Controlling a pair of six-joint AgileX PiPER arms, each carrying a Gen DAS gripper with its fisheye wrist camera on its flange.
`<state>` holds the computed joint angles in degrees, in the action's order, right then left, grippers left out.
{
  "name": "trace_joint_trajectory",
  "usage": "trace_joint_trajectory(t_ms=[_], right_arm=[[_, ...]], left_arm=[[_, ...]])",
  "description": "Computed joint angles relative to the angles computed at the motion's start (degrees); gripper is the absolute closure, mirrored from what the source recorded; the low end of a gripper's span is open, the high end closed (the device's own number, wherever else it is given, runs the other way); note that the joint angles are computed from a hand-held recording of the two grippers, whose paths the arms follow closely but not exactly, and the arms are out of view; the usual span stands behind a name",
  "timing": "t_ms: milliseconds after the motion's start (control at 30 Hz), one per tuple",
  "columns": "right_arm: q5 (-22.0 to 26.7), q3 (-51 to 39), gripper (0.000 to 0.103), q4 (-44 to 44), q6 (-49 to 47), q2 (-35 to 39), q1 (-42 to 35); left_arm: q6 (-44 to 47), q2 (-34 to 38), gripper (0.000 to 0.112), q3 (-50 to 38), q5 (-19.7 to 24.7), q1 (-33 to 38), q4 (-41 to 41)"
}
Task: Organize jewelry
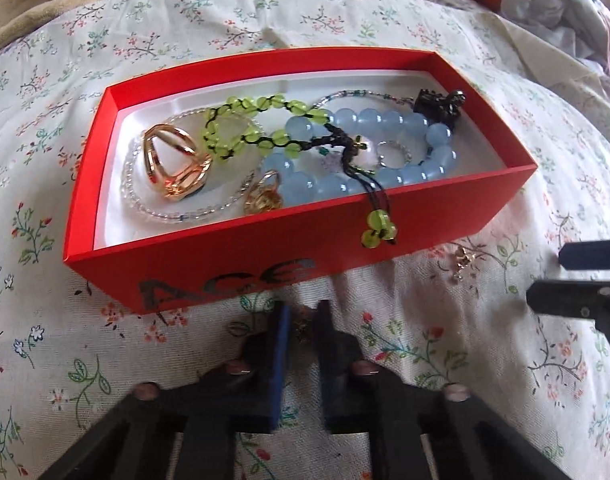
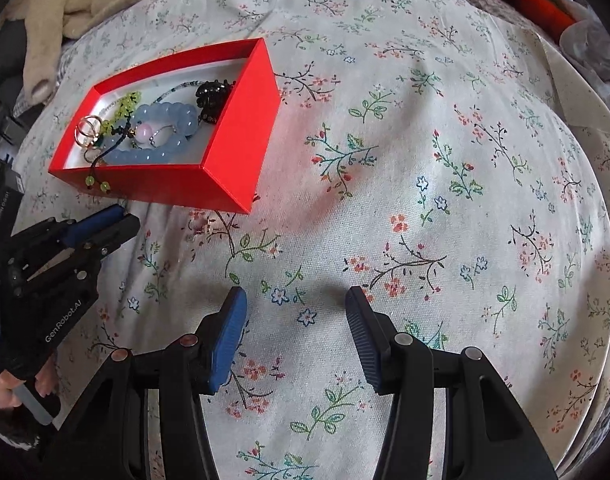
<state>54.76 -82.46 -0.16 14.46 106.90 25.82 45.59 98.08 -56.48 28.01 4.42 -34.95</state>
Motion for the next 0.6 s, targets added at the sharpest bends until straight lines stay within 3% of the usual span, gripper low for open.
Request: trace_joint_trajectory(t_ms=[200, 600], right_arm=[[0.9, -1.9, 0.049, 0.7, 0.9, 0.4, -1.0], [4.0, -9.8, 0.049, 6.3, 2.8, 5.5, -0.2]], left_arm=[[-8.1, -0.3, 0.109, -1.8, 2.7, -0.1, 5.3], [-14.1, -3.3, 0.109, -2.3, 8.0, 4.6, 7.8]])
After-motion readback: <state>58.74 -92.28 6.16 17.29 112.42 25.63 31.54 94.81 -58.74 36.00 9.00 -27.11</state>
